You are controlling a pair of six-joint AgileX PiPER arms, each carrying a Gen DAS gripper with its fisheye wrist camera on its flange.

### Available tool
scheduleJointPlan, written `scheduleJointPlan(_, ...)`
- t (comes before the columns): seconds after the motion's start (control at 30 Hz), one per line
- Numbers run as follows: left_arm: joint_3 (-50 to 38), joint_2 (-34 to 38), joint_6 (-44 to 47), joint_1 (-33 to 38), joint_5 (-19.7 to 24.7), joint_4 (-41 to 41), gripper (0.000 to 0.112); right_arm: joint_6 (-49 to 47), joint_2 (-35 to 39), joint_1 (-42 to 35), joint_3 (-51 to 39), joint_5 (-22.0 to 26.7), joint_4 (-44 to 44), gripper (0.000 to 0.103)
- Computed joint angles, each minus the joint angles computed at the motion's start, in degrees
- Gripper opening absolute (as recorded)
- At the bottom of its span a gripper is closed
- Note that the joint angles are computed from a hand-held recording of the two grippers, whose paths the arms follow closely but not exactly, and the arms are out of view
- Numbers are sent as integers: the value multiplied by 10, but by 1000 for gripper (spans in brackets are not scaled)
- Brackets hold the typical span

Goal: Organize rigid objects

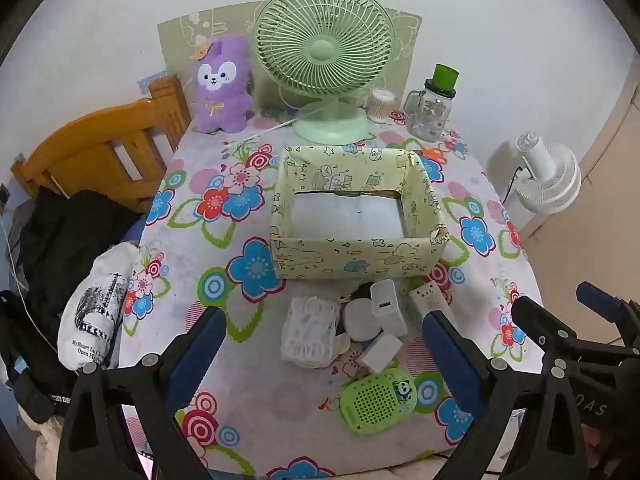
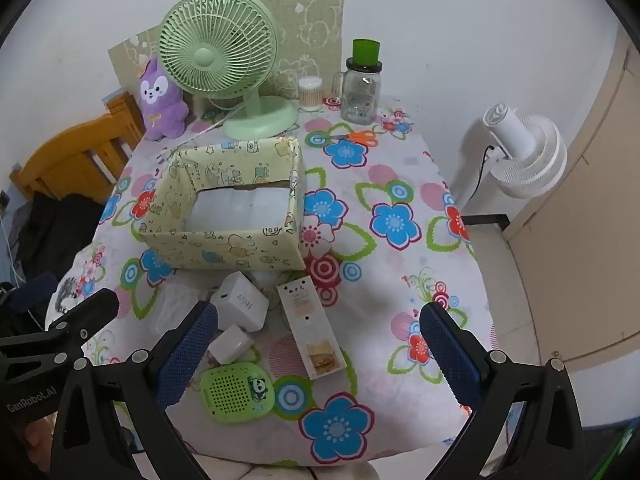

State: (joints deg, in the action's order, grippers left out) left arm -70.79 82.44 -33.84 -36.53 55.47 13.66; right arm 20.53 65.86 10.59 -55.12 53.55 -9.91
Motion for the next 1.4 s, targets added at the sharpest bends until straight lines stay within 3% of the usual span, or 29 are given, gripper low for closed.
scheduleJointPlan(1.4, -21, 17, 7, -3, 12, 12, 97, -5, 10, 1, -8, -6, -3, 99)
